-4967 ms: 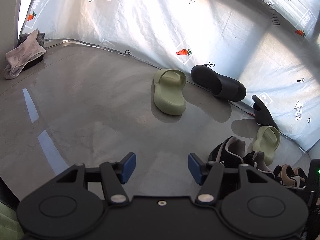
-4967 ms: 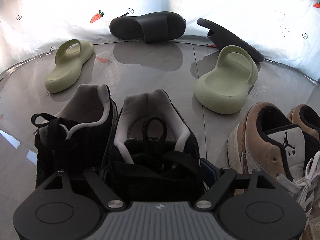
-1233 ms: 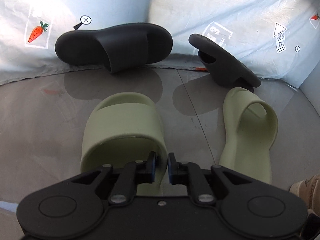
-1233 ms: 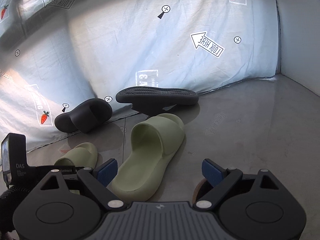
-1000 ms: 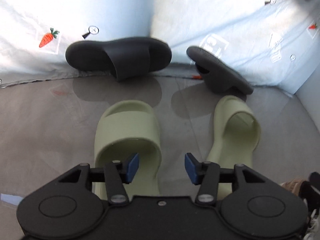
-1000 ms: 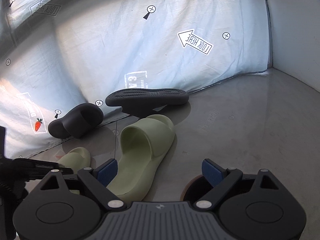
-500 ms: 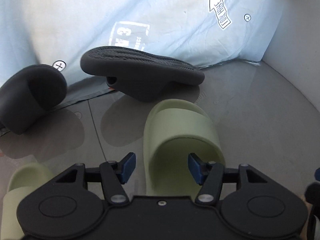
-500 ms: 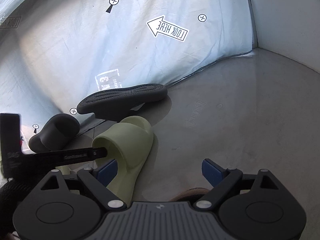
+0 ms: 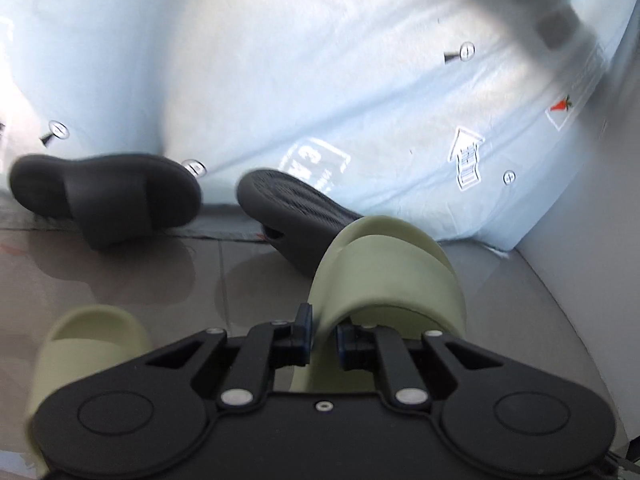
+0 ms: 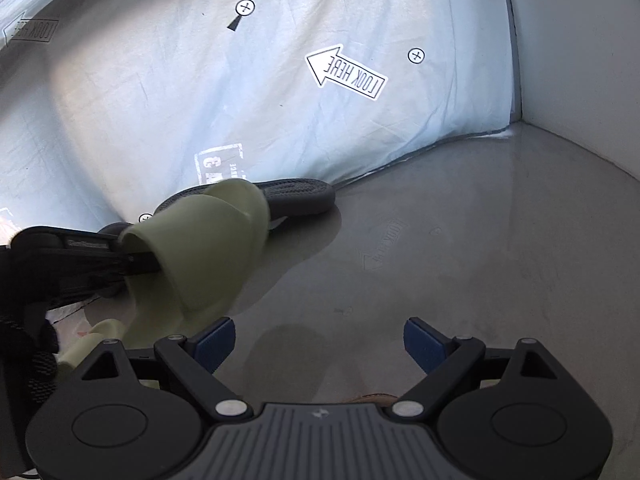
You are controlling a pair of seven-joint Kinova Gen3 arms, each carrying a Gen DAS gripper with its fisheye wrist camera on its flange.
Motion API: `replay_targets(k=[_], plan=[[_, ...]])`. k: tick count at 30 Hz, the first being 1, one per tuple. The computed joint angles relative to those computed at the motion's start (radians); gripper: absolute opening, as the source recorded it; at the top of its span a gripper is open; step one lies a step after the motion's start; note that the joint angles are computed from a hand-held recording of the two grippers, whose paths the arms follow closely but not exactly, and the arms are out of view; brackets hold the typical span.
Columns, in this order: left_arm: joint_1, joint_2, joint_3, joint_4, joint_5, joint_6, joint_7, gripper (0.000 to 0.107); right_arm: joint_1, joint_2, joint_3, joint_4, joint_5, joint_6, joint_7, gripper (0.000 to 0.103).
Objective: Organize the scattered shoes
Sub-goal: 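Lift the green slide with the left tool and set it beside the other green slide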
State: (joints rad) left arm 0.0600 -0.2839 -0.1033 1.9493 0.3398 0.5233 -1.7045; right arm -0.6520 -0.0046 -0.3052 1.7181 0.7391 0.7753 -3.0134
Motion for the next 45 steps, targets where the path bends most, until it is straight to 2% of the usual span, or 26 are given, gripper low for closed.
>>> replay_targets(k=[3, 9, 13, 20, 26, 32, 35, 39, 43, 45], plan=[[-0.043, -0.078, -0.07, 0.002, -0.037, 0.084, -0.031, 0.012, -0.014, -0.005, -0.014, -0.007, 0.01, 0.015, -0.001, 0.092], [-0.2, -0.167, -0.166, 0.042, -0.109, 0.161, 0.037, 0.013, -0.057, 0.007, -0.039, -0.043, 0.015, 0.039, 0.023, 0.092], [-0.315, -0.167, -0.186, 0.109, -0.162, 0.097, 0.112, 0.013, -0.095, 0.024, -0.044, -0.091, 0.01, 0.067, 0.071, 0.092], [-0.324, -0.108, -0.27, 0.16, -0.102, 0.041, 0.152, 0.013, -0.165, 0.071, -0.033, -0.196, -0.02, 0.135, 0.17, 0.092], [-0.338, -0.035, -0.254, 0.168, -0.052, 0.001, 0.181, 0.013, -0.219, 0.105, -0.013, -0.253, -0.041, 0.181, 0.225, 0.092], [-0.365, 0.007, -0.201, 0.165, -0.05, -0.038, 0.219, 0.013, -0.245, 0.126, 0.007, -0.285, -0.081, 0.186, 0.288, 0.092], [-0.394, 0.002, -0.136, 0.183, -0.114, -0.081, 0.255, 0.014, -0.25, 0.136, 0.016, -0.295, -0.102, 0.187, 0.317, 0.092], [-0.422, -0.001, -0.08, 0.183, -0.202, -0.074, 0.317, 0.016, -0.253, 0.154, 0.028, -0.31, -0.131, 0.181, 0.361, 0.092], [-0.457, -0.02, -0.016, 0.175, -0.307, -0.032, 0.398, 0.02, -0.252, 0.187, 0.038, -0.346, -0.167, 0.155, 0.454, 0.092], [-0.455, -0.038, -0.009, 0.166, -0.339, 0.007, 0.421, 0.019, -0.256, 0.22, 0.046, -0.393, -0.196, 0.165, 0.517, 0.092]])
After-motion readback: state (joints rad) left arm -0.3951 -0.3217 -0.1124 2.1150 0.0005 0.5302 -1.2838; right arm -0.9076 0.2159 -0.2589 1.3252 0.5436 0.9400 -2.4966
